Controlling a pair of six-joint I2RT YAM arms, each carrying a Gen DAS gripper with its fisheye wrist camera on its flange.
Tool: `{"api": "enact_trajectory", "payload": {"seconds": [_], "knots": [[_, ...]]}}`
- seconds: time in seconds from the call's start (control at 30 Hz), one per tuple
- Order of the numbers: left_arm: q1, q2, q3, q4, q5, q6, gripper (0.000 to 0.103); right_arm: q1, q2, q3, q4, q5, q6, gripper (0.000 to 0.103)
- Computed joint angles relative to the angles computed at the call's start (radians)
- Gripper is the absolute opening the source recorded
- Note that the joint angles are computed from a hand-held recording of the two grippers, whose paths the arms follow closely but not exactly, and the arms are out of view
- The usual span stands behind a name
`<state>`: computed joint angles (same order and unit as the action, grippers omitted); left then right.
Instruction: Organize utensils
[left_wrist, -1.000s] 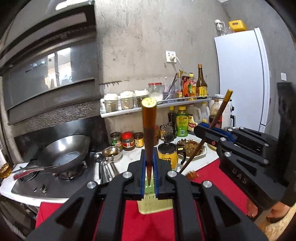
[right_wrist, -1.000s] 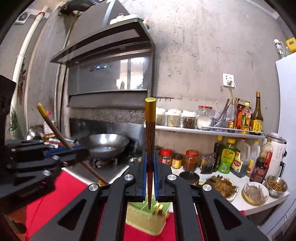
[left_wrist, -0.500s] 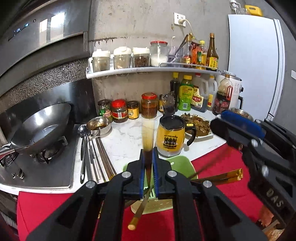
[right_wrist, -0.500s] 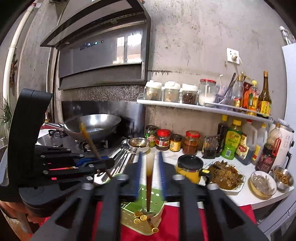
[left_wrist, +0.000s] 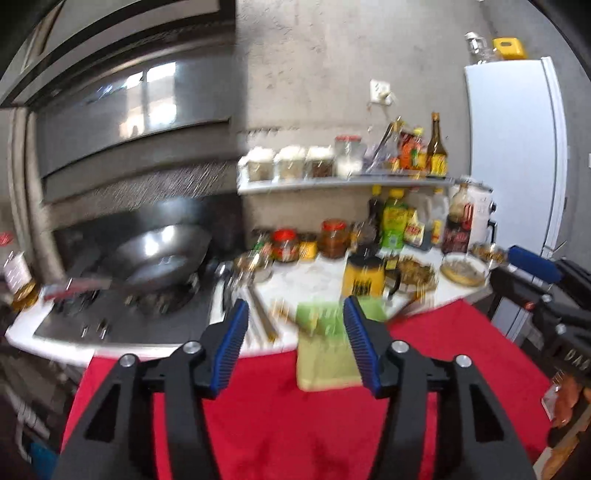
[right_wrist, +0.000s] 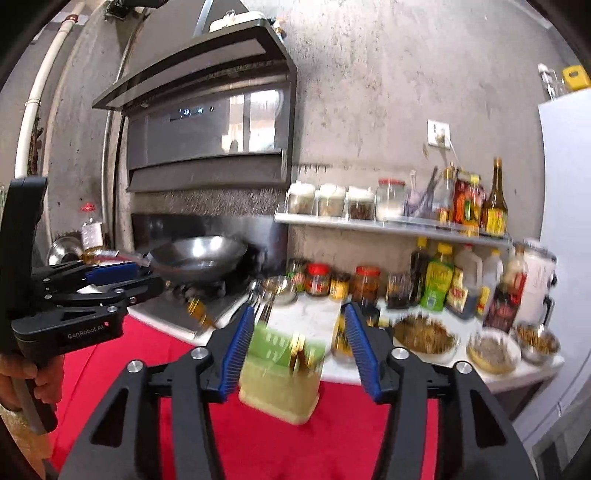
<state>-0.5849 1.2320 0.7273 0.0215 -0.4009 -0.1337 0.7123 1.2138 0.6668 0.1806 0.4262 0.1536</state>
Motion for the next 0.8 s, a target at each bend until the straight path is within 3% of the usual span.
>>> {"api": "enact_trajectory", "payload": {"seconds": [0.07,0.13,0.3,0.33,0.53,0.63,0.8], "knots": [[-0.032,-0.061,-0.089,-0.028,-0.035,-0.049,0.066,0.049,-0.041,-0.061,-0.035,0.034,0.057,0.065],[-0.068,-0.113,-0.164,-0.052,-0.073,-0.097,0.076,0.101,-0.087,-0.133,-0.07,0.06,0.136,0.081],[-0.185,-0.251,-0.319,-0.152,-0.162,-0.247,0.097,0.238,-0.159,-0.24,-0.158,0.157,0.295,0.09],[-0.217,-0.275,-0.337,-0.182,-0.183,-0.279,0.097,0.272,-0.172,-0.248,-0.192,0.192,0.328,0.094],[-0.398,-0.376,-0.367,-0.384,-0.289,-0.47,0.097,0.457,-0.203,-0.211,-0.499,0.376,0.577,0.097],[-0.544,-0.346,-0.329,-0.541,-0.405,-0.644,0.097,0.547,-0.173,-0.159,-0.684,0.451,0.732,0.097],[-0.726,-0.288,-0.268,-0.752,-0.488,-0.872,0.097,0.661,-0.171,-0.121,-0.889,0.497,0.939,0.097]]}}
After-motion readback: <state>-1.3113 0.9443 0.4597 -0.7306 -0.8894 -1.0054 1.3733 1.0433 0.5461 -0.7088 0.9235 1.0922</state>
